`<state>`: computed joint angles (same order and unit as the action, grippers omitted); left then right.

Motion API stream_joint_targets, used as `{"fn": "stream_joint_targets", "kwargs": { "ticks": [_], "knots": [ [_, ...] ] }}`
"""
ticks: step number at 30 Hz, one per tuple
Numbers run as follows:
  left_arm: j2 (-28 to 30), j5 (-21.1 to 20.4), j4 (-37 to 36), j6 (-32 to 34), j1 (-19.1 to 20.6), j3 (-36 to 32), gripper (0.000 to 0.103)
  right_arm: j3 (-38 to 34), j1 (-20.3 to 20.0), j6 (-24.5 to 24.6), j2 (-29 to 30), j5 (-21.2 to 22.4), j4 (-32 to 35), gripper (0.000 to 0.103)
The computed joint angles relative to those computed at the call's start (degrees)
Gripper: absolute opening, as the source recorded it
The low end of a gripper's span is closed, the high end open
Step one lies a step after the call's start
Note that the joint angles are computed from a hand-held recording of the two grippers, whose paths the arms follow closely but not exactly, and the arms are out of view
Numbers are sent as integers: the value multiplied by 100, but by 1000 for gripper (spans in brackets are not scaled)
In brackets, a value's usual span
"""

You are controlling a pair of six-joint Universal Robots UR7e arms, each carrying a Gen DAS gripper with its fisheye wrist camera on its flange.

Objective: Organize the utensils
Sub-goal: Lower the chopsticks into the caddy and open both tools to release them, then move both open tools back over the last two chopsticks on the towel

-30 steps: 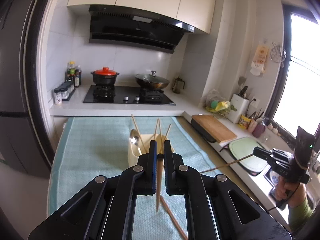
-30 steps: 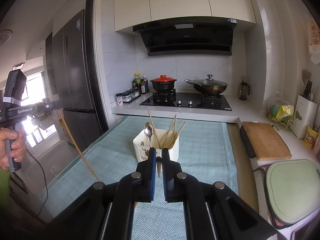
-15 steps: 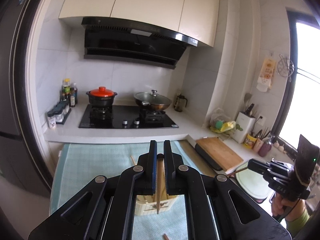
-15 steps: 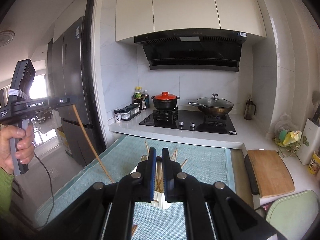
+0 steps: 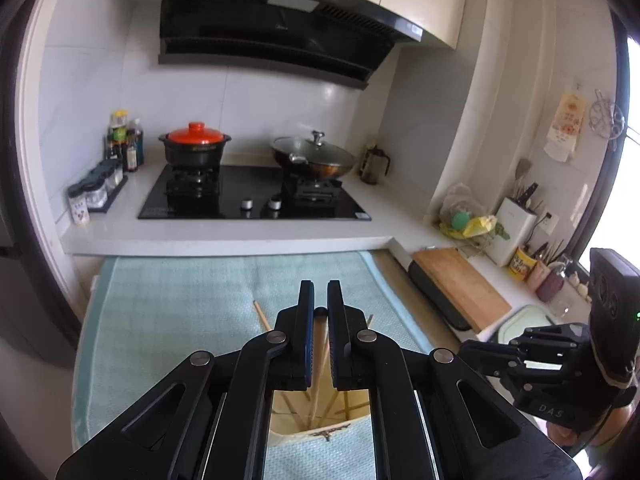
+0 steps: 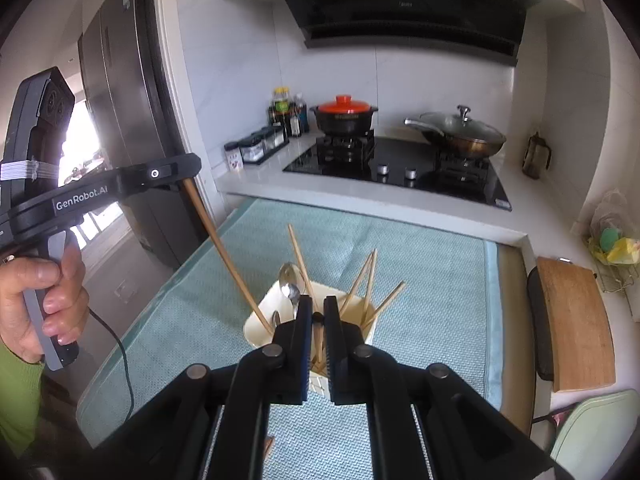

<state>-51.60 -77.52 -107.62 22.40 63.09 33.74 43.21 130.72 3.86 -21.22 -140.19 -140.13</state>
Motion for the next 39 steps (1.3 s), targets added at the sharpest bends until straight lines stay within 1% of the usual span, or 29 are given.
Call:
{"fn": "stream_joint_targets", "kwargs": {
  "ticks": [3,6,8,10,11,13,14,15,16,17,18,19,21,23,25,28,30,35,39],
  "knots": [
    [326,90,299,-110,85,-323,4,-489,-226,534,176,291,837,6],
    [610,209,548,-180,149,-607,4,-999,-432,859,395,530,1423,6],
    [773,306,642,-190,176,-758,4,-1450,-548,1039,608,615,1806,6],
    [927,365,745,-180,194,-919,4,-1912,-650,1064,833,743,2156,6],
    [993,385,784,-170,198,-988,5,-2137,-684,1074,954,723,2255,7],
    [1126,474,849,-197,197,-1144,5,-2450,-719,1000,1145,645,2221,7],
    [1181,510,859,-223,197,-1214,9,-2599,-731,930,1236,590,2181,7],
    [1236,495,900,-250,203,-1308,13,-2740,-740,846,1319,555,2117,11],
    [1275,482,921,-277,208,-1385,30,-2777,-740,756,1351,536,1995,17],
    [1260,503,823,-304,206,-1351,54,-2758,-731,664,1358,494,1827,35],
    [1144,522,587,-312,198,-1129,63,-2801,-721,574,1391,444,1677,51],
    [1063,497,392,-282,197,-989,71,-2638,-702,425,1334,415,1349,54],
    [910,483,210,-176,179,-807,72,-2503,-643,150,1289,325,958,54],
    [715,603,-2,-18,136,-563,76,-2194,-520,-288,1193,90,309,53],
    [369,736,-343,186,76,-88,81,-2056,-360,-857,1198,-204,-375,53],
    [-219,829,-716,432,17,615,89,-1508,-72,-1742,1023,-512,-1585,54],
    [-692,855,-915,509,3,1163,93,-1050,129,-2128,838,-634,-2273,54],
    [-1985,825,-989,628,28,2550,98,614,628,-2382,102,-846,-3740,55],
    [-3089,919,-1192,765,30,3859,100,1761,998,-2483,-266,-1275,-4830,55]
  ]
}}
